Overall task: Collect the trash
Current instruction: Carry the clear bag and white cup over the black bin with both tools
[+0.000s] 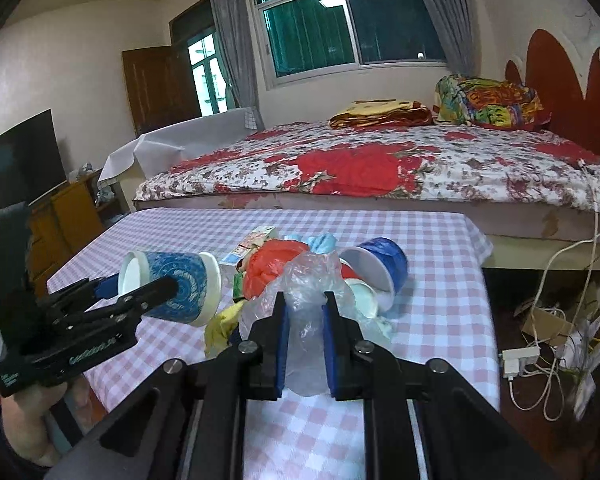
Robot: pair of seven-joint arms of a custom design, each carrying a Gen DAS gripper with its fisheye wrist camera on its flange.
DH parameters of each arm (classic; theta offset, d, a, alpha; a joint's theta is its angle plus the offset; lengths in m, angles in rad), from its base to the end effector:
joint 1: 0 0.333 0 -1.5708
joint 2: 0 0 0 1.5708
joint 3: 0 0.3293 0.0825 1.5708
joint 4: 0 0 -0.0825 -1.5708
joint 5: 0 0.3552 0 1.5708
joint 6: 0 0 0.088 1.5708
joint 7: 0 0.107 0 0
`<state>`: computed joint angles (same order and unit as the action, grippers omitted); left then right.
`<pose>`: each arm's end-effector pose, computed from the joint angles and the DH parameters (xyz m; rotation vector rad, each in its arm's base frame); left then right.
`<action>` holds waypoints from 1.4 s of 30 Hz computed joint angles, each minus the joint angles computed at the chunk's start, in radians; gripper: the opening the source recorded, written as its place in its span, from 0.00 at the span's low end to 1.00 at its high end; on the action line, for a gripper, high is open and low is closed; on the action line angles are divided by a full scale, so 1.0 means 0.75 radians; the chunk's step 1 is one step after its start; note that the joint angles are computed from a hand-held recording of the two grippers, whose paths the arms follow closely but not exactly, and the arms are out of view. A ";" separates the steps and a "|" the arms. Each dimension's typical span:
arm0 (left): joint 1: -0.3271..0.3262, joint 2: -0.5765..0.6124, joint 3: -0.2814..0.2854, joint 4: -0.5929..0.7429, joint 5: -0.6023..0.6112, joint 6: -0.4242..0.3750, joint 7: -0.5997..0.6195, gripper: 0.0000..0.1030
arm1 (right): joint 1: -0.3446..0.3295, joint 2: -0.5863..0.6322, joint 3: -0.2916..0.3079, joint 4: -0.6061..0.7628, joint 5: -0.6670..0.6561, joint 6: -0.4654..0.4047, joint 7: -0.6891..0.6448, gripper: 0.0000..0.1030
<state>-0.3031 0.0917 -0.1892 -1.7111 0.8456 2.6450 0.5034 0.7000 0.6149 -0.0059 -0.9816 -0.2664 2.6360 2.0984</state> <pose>0.5335 -0.3020 0.6390 -1.6188 1.6139 -0.9816 0.5721 0.4872 0.6485 -1.7241 1.2327 -0.4875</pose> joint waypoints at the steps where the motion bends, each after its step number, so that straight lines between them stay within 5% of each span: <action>1: -0.005 -0.003 -0.005 -0.003 -0.002 -0.001 -0.002 0.54 | 0.004 -0.032 -0.010 -0.051 -0.011 0.017 0.016 0.16; 11: -0.064 -0.019 -0.057 -0.012 -0.019 0.020 0.027 0.54 | 0.015 -0.408 -0.065 -0.613 -0.296 0.158 0.340 0.15; 25: -0.220 0.131 -0.076 0.148 -0.165 0.051 0.261 0.54 | -0.156 -0.853 0.034 -1.158 -0.680 0.097 0.767 0.15; 42: -0.428 0.322 -0.093 0.329 -0.467 0.051 0.646 0.54 | -0.478 -1.290 0.213 -1.693 -0.600 0.030 0.863 0.16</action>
<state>-0.6243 0.3335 -0.2594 -1.4647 0.4952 2.6832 0.9877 0.3415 -0.3526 0.1536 -2.2514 -0.7165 2.6585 2.7455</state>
